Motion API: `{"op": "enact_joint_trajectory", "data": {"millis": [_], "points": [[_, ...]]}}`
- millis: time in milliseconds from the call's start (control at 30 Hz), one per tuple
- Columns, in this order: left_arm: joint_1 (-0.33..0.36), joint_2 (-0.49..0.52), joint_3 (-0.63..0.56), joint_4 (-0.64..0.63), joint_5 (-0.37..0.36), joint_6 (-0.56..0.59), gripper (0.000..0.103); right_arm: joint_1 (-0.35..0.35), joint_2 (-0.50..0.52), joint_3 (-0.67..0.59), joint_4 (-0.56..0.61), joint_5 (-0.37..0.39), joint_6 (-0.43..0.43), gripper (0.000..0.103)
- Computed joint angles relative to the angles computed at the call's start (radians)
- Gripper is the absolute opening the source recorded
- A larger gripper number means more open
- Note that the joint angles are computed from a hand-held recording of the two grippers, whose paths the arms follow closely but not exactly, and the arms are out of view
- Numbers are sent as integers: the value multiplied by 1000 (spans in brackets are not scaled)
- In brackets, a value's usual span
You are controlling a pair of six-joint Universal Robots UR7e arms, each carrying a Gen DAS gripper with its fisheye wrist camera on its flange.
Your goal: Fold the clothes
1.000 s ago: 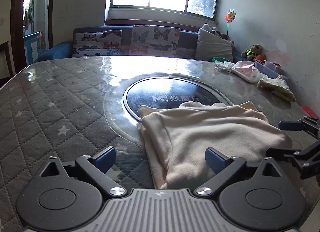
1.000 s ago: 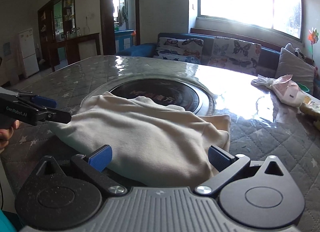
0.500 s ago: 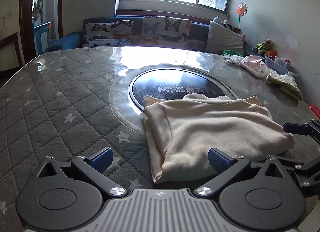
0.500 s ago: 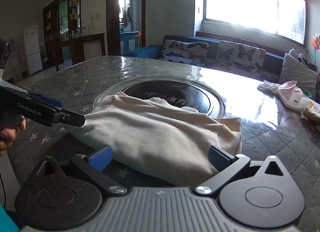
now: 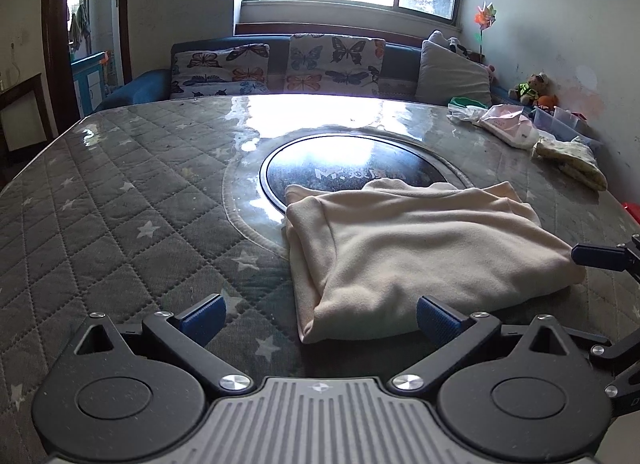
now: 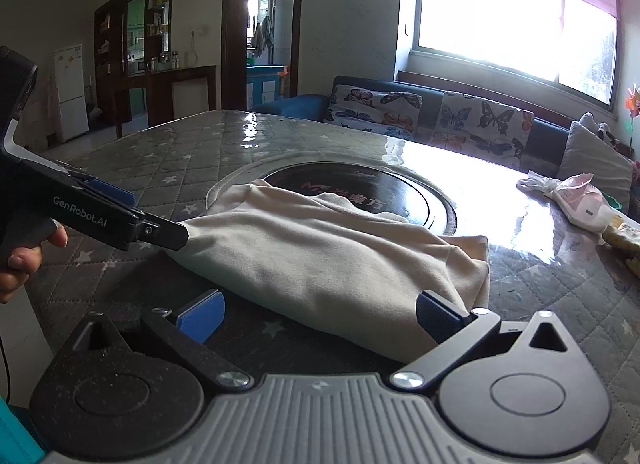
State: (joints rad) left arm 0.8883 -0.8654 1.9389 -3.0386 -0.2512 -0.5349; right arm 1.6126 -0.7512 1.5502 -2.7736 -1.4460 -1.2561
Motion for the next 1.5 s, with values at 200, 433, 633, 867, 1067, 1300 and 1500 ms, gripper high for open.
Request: {"op": "enact_joint_trajectory", "data": {"millis": [200, 433, 633, 867, 1067, 1300, 1500], "points": [[-12, -16, 16, 113, 10, -115, 103, -7, -22, 39, -22, 3, -13, 103], [-32, -23, 31, 194, 15, -202, 103, -16, -44, 75, -45, 15, -34, 103], [-50, -21, 32, 282, 22, -264, 103, -27, -66, 118, -75, 31, -45, 103], [-65, -19, 32, 401, 36, -354, 103, -38, -86, 150, -95, 45, -55, 103], [-74, -16, 33, 453, 39, -390, 103, -45, -100, 175, -115, 54, -66, 103], [-83, -16, 37, 465, 38, -403, 103, -51, -111, 197, -128, 65, -82, 103], [-84, -13, 37, 443, 28, -390, 103, -54, -116, 204, -131, 73, -89, 103]]}}
